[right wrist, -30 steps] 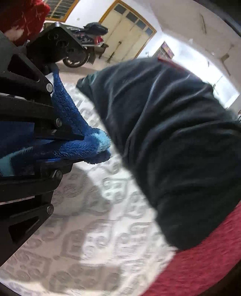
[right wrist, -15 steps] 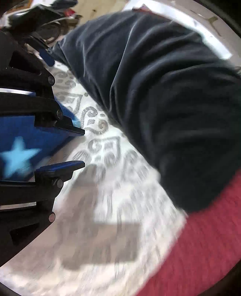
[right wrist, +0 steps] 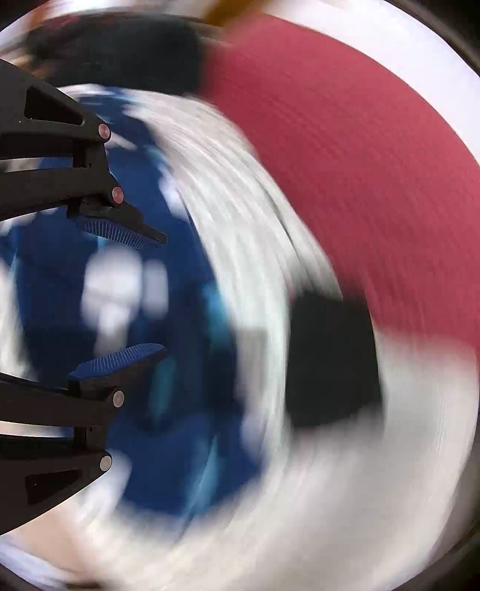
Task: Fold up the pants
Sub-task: 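Lift and fold the pants with the right gripper toward the left gripper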
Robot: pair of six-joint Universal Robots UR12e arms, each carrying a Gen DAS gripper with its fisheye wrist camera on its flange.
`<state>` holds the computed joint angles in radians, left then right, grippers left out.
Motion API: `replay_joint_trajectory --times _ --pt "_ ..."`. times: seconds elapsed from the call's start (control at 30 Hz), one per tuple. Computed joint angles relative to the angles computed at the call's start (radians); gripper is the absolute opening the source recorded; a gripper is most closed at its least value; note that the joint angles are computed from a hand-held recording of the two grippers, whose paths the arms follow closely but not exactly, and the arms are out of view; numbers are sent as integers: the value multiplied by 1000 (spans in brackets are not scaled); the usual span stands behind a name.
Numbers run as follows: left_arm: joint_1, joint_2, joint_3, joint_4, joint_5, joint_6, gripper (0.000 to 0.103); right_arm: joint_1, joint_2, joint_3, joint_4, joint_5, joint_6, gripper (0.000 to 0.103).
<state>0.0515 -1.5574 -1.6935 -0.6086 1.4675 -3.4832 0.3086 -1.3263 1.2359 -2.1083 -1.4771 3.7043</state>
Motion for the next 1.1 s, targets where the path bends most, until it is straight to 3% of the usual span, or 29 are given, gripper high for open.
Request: replay_joint_trajectory --times 0.07,0.13,0.23,0.33,0.43,0.53,0.63,0.7,0.83,0.9,0.93,0.97,1.0,1.1 --pt "-62 -75 102 -57 -56 85 49 -60 -96 125 -59 -32 88 56" --pt "-126 -145 203 -128 -79 165 50 -90 -137 180 -90 -44 94 56" --pt "-215 -250 353 -235 -108 273 50 -131 -158 226 -118 4 50 58" --pt "-287 -351 499 -349 -142 343 50 -159 -145 250 -139 99 5 58" --pt "-338 -457 653 -464 -152 408 50 -182 -119 269 -160 222 -15 58" --pt "-382 -550 782 -526 -103 470 50 -195 -106 286 -162 301 -29 58" --pt "-410 -643 909 -560 -75 532 67 -220 -118 337 -234 386 -16 60" --pt "-427 -703 994 -573 -63 575 68 -232 -117 357 -289 428 11 63" --pt "-442 -847 1245 -760 -114 644 67 -245 -104 373 -367 465 56 65" --pt "-449 -918 1364 -857 -104 671 46 -247 -95 379 -420 461 104 64" --pt "-449 -947 1415 -906 -116 675 19 -245 -93 379 -436 447 123 62" --pt "-445 -956 1428 -922 -142 663 15 -238 -97 380 -450 395 133 30" --pt "-443 -947 1409 -896 -152 638 11 -234 -96 374 -444 370 128 23" --pt "-440 -900 1326 -792 -171 614 8 -229 -107 375 -500 353 133 21"
